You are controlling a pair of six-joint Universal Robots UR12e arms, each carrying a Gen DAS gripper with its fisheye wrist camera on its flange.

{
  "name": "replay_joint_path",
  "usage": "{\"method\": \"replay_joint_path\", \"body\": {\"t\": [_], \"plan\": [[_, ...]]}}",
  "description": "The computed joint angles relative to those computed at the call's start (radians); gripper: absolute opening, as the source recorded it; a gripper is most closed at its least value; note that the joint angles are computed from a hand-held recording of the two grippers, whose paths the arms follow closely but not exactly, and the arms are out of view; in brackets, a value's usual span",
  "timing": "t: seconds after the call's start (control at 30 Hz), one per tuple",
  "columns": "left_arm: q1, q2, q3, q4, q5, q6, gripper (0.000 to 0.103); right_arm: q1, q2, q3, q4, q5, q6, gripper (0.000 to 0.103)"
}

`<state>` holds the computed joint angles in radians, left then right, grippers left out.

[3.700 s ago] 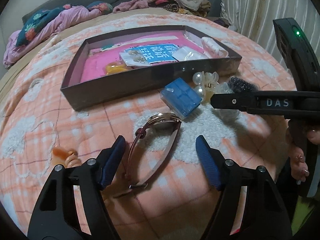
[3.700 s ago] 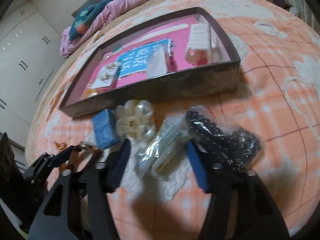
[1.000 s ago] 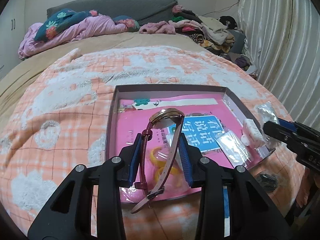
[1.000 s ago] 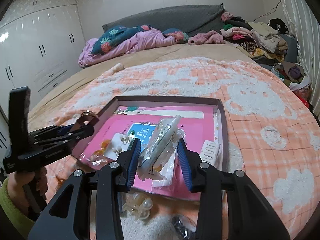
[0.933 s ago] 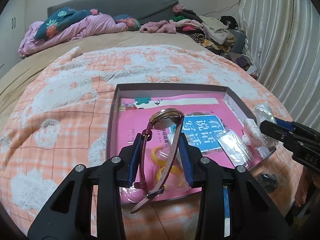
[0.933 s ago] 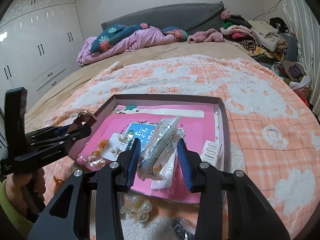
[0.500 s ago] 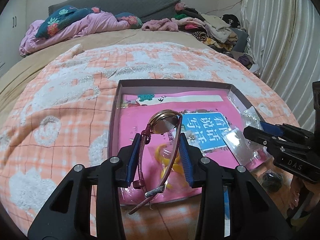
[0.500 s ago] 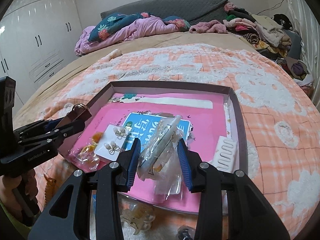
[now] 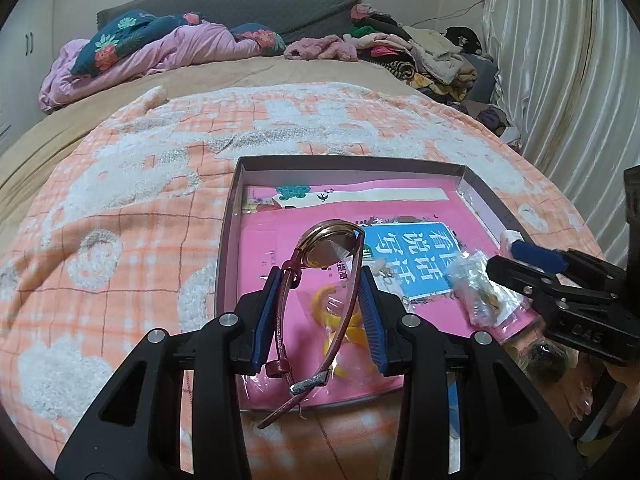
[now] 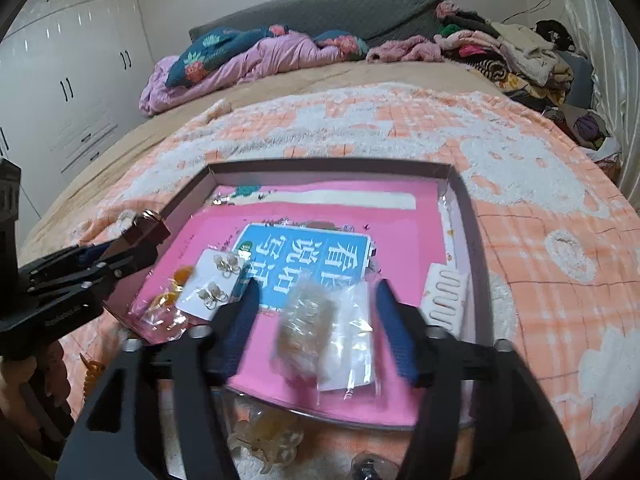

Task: Organize jewelry
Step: 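Open both tools to release the watch and packet into the box, then withdraw both open tools toward the remaining loose items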

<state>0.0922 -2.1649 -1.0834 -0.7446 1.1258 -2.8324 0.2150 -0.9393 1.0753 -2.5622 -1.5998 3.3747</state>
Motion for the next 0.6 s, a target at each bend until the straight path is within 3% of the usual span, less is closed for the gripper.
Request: {"method": "replay_joint_path", "body": {"t": [0.2,0.4,0.6], "plan": [[0.000,0.000,-0.001,0.004,0.003,0.003,0.034,0.003,-0.036,0.051,-0.049,-0.017,0.012,0.077],[0.004,0.007,-0.011,0.028,0.001,-0.001,0.045,-0.001,-0.067,0.090,-0.073,-0.024,0.026,0.081],[0.018,0.030,-0.029,0.078,-0.018,-0.036,0.066,-0.002,-0.097,0.124,-0.105,-0.037,0.032,0.083]]}}
